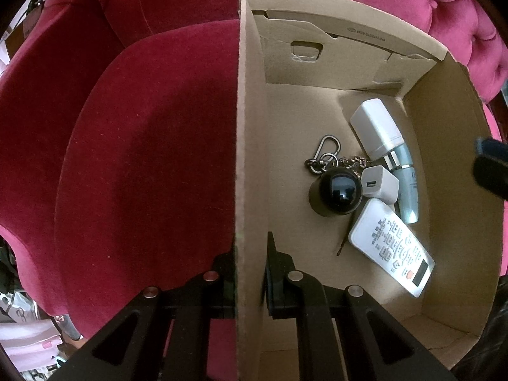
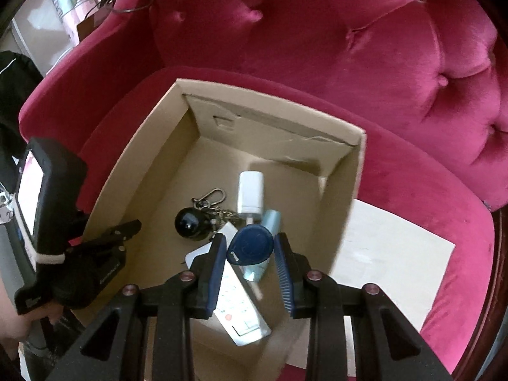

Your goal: Organize rigid objects

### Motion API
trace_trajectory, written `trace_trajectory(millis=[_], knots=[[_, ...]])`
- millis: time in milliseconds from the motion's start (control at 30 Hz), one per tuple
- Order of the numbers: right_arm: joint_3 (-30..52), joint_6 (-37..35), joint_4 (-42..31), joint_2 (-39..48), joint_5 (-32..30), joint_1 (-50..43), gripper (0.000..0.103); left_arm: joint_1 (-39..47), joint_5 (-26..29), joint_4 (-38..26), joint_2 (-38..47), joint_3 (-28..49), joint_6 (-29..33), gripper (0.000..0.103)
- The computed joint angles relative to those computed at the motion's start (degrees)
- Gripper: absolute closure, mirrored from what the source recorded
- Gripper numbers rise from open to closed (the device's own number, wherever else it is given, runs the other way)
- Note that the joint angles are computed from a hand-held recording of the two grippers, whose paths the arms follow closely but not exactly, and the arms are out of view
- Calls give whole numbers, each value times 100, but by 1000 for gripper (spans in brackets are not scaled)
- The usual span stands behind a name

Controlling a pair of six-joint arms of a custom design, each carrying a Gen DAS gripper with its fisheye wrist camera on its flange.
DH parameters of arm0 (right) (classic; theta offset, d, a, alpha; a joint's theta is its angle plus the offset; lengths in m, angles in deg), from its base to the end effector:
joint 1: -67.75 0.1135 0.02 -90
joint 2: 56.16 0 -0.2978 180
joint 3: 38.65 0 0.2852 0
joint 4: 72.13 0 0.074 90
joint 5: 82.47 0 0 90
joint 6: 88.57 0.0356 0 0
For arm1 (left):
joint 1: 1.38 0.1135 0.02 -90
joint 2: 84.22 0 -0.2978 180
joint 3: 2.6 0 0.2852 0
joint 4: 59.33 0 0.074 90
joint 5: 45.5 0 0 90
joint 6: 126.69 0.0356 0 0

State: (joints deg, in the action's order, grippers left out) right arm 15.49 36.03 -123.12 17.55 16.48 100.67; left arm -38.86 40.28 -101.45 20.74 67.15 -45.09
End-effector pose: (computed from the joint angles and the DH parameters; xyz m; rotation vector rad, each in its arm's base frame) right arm 0.2058 0.1266 0.2009 0.0778 2.7718 0.0835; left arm 0.2824 -0.2133 0.1299 0.7189 2.8191 -0.0272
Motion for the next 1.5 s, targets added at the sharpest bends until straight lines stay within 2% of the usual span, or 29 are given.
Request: trace_trajectory(millis=[367, 633, 967, 1267, 1500], knots=[[105, -184, 768, 1005, -305, 147, 70, 25, 29, 26, -21, -33, -15, 91], [99, -151, 1117, 1414, -430, 103, 70, 32, 7, 40, -40, -56, 10, 91], [108, -108, 1196, 1492, -443, 135, 69, 12, -7, 6, -64, -45, -9, 91], [179, -55, 1119, 1388, -266, 212, 57, 3, -31, 21, -62, -58, -5, 91], [279, 107, 775, 1228, -7, 235, 55, -42, -78, 5, -52, -42, -28, 91]])
